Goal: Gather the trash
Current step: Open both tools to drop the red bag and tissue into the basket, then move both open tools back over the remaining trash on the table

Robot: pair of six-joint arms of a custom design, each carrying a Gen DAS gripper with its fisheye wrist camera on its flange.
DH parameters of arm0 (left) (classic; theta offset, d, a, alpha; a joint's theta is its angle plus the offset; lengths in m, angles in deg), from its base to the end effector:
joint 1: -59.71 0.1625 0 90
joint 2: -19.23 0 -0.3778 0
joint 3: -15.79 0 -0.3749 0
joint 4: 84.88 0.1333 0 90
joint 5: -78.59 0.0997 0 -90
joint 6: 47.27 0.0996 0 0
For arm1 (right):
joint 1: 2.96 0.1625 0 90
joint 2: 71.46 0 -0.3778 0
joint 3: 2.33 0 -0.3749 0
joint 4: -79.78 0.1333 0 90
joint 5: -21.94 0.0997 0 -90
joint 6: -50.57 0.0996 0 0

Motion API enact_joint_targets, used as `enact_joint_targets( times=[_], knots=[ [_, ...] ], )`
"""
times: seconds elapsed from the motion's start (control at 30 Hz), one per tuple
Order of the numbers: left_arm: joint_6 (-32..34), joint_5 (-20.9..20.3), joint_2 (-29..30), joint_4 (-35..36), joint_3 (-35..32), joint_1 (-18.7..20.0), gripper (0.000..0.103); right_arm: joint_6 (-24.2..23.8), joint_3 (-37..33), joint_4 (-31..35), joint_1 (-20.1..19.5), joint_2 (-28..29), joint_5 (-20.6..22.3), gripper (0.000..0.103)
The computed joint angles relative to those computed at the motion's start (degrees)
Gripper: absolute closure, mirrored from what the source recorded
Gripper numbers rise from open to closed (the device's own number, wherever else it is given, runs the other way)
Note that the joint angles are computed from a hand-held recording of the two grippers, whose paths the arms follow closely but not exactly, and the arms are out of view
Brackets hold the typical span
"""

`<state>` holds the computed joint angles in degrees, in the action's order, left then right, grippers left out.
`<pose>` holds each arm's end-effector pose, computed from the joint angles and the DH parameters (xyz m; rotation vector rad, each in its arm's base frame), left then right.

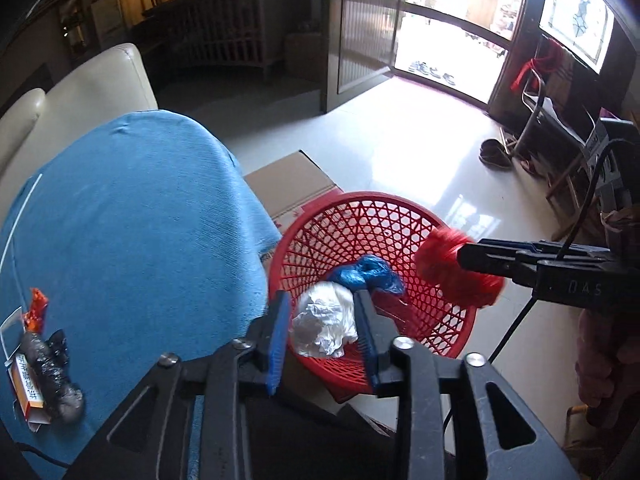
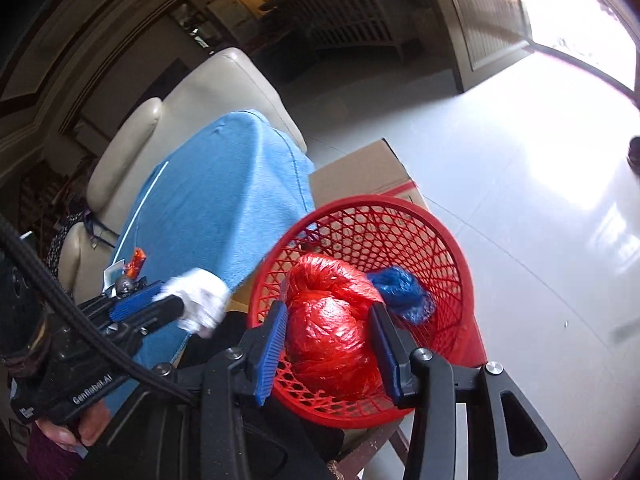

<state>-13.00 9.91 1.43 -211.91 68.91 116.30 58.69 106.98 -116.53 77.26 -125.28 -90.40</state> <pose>-0.2814 -0.7345 -0.0285 1.5356 2.3043 -0.0374 -0.0027 -0.5778 0.1776 -0.6212 -2.4356 1.1816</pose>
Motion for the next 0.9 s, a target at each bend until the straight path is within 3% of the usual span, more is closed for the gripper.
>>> enact_joint_targets(
  times=[0.07, 0.43, 0.7, 0.9],
  knots=[
    [0.04, 0.05, 0.22, -0.61, -0.05, 0.17, 0.047, 1.12, 0.27, 0.11, -0.38, -0.38, 0.37, 0.050],
    [0.49, 4.40, -3.45, -6.84, 2.23, 2.49, 0.045, 0.82, -5.58, 3.47, 1.09, 3.38, 1.18, 0.048],
    [0.61, 10.08, -8.48, -20.64, 6.65, 4.59, 0.041, -2.61, -14.54, 8.86, 5.08, 8.83, 1.53, 0.048],
    [0.74, 14.96, -11.94, -32.59, 9.59, 6.47, 0.041, -8.23, -23.18, 11.98, 9.32, 14.14, 1.39, 0.048]
  ],
)
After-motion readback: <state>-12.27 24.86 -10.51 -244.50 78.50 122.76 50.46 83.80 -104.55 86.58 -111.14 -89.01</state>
